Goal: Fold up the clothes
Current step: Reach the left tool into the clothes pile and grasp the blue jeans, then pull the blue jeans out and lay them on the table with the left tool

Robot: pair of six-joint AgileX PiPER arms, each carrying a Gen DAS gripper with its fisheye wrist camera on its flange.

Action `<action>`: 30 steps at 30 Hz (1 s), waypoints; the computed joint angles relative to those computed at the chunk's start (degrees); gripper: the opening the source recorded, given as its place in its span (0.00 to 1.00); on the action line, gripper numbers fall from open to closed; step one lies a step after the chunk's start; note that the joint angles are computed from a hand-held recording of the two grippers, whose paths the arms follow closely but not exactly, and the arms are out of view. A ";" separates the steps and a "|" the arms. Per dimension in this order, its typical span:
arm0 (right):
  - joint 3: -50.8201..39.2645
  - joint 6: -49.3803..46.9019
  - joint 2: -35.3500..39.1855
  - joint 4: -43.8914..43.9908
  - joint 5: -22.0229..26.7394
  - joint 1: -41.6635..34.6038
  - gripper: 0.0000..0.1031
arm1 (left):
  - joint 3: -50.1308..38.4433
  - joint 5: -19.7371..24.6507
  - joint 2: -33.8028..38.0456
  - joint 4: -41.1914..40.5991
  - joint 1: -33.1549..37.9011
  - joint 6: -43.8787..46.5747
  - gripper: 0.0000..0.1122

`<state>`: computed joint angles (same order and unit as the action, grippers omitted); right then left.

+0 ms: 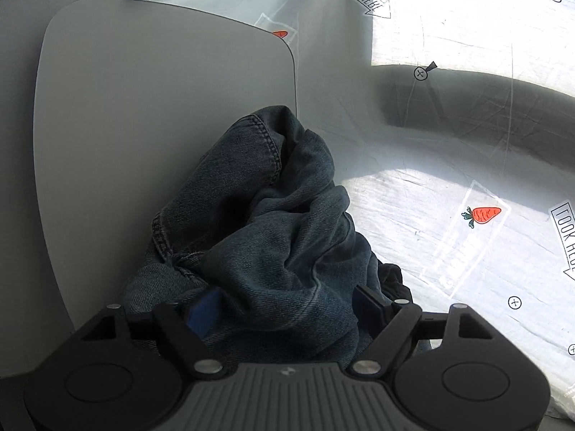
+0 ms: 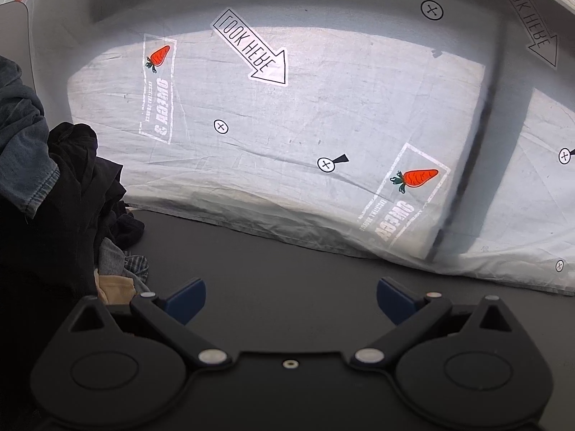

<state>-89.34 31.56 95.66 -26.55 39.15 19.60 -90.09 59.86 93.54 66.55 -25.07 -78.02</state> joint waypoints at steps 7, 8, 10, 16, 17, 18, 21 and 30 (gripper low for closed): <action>1.92 0.86 -1.79 1.01 -0.02 -2.95 1.00 | -5.79 -0.78 4.76 -2.37 4.86 4.53 0.77; 2.17 0.98 -1.98 0.98 -0.13 -3.28 1.00 | -5.86 -1.66 5.24 -2.43 5.99 4.23 0.76; 2.93 1.40 -2.34 0.41 -0.54 -3.74 1.00 | -6.51 -4.24 5.98 -5.33 8.49 5.52 0.68; 6.46 2.32 -3.93 1.92 -1.21 -5.40 1.00 | -5.87 -7.12 3.91 -10.32 9.18 4.94 0.18; 7.57 4.00 -4.62 0.60 -1.50 -5.27 1.00 | -5.18 -8.33 2.69 -11.47 8.85 5.82 0.12; 8.53 5.43 -5.26 -0.66 -1.73 -5.13 1.00 | -3.53 -11.41 0.46 -13.68 8.64 6.54 0.10; 11.55 6.60 -7.86 -2.25 -2.83 -5.45 0.99 | -2.92 -14.82 -2.86 -17.67 4.84 9.98 0.05; 25.62 0.62 -24.14 5.94 -8.76 -15.71 0.99 | -17.33 -7.77 4.65 -14.05 -21.26 17.47 0.02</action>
<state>-63.72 32.18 71.52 -20.61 30.39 3.89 -107.43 52.09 98.19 52.49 -46.33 -60.55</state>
